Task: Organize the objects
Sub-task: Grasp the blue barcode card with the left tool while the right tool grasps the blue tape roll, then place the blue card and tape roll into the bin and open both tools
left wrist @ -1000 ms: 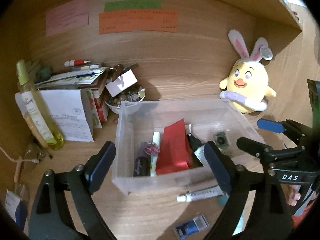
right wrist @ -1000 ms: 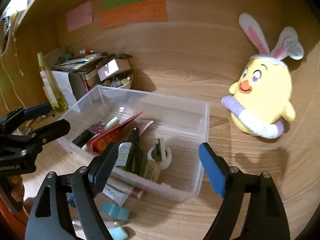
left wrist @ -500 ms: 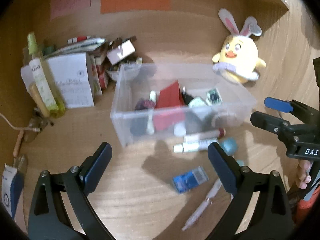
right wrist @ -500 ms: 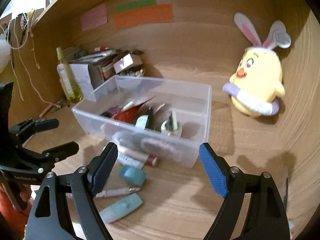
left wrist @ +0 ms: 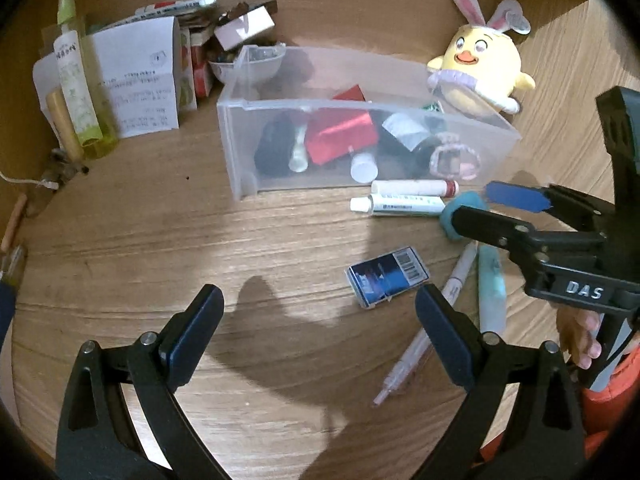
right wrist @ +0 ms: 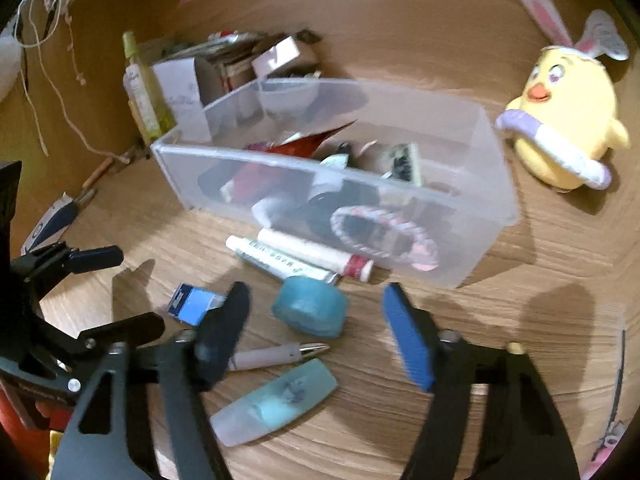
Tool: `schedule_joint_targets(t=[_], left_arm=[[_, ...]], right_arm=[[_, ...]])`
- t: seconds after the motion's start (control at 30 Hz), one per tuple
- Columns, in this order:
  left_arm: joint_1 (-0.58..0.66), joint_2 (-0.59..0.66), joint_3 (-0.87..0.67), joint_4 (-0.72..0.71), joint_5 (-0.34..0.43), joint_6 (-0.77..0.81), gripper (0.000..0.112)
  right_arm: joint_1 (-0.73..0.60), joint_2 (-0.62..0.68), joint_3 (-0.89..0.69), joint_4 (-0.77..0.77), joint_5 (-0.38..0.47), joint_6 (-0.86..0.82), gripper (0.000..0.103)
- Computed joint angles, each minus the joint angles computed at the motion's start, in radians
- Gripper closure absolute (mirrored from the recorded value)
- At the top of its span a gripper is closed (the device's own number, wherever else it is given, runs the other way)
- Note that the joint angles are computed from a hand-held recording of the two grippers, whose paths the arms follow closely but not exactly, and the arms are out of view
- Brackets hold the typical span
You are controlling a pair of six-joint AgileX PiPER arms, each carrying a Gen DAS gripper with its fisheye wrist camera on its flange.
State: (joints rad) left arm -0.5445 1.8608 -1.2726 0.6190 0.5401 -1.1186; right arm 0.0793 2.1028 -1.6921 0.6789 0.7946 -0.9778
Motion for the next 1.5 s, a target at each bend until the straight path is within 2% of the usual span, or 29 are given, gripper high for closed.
schedule_joint_targets(t=[0.1, 0.13, 0.27, 0.43, 0.6, 0.77, 0.83, 0.9, 0.93, 1.0, 1.23, 1.5], left_arm=[[-0.005, 0.018, -0.026, -0.029, 0.009, 0.032, 0.014], [-0.011, 0.027, -0.039, -0.024, 0.02, 0.03, 0.014], [-0.024, 0.064, -0.093, -0.055, 0.044, 0.071, 0.015], [0.002, 0.097, -0.142, -0.157, 0.029, 0.147, 0.015], [-0.003, 0.136, -0.21, -0.152, 0.071, 0.15, 0.026], [-0.02, 0.179, -0.275, -0.136, 0.119, 0.165, 0.029], [-0.033, 0.197, -0.297, -0.103, 0.142, 0.149, 0.033], [-0.045, 0.213, -0.319, -0.069, 0.169, 0.136, 0.044], [-0.047, 0.211, -0.316, -0.06, 0.165, 0.136, 0.047], [-0.049, 0.205, -0.305, -0.048, 0.161, 0.136, 0.06], [-0.032, 0.15, -0.215, -0.049, 0.093, 0.081, 0.06], [-0.048, 0.076, -0.181, 0.091, 0.072, -0.045, 0.06]], right_arm=[[0.007, 0.025, -0.031, -0.019, 0.03, 0.025, 0.063], [0.008, 0.027, -0.028, -0.018, 0.027, 0.027, 0.064], [-0.01, 0.02, -0.016, 0.023, 0.027, 0.006, 0.064], [-0.039, -0.013, 0.02, 0.065, 0.005, -0.034, 0.064], [-0.078, -0.043, 0.05, 0.112, 0.003, -0.076, 0.064], [-0.11, -0.05, 0.049, 0.144, 0.017, -0.093, 0.064], [-0.12, -0.049, 0.045, 0.151, 0.026, -0.094, 0.064], [-0.128, -0.048, 0.043, 0.158, 0.032, -0.098, 0.064], [-0.13, -0.048, 0.044, 0.16, 0.032, -0.1, 0.064], [-0.135, -0.049, 0.045, 0.167, 0.036, -0.103, 0.064], [-0.153, -0.048, 0.037, 0.187, 0.047, -0.112, 0.064], [-0.168, -0.066, 0.017, 0.227, 0.054, -0.119, 0.064]])
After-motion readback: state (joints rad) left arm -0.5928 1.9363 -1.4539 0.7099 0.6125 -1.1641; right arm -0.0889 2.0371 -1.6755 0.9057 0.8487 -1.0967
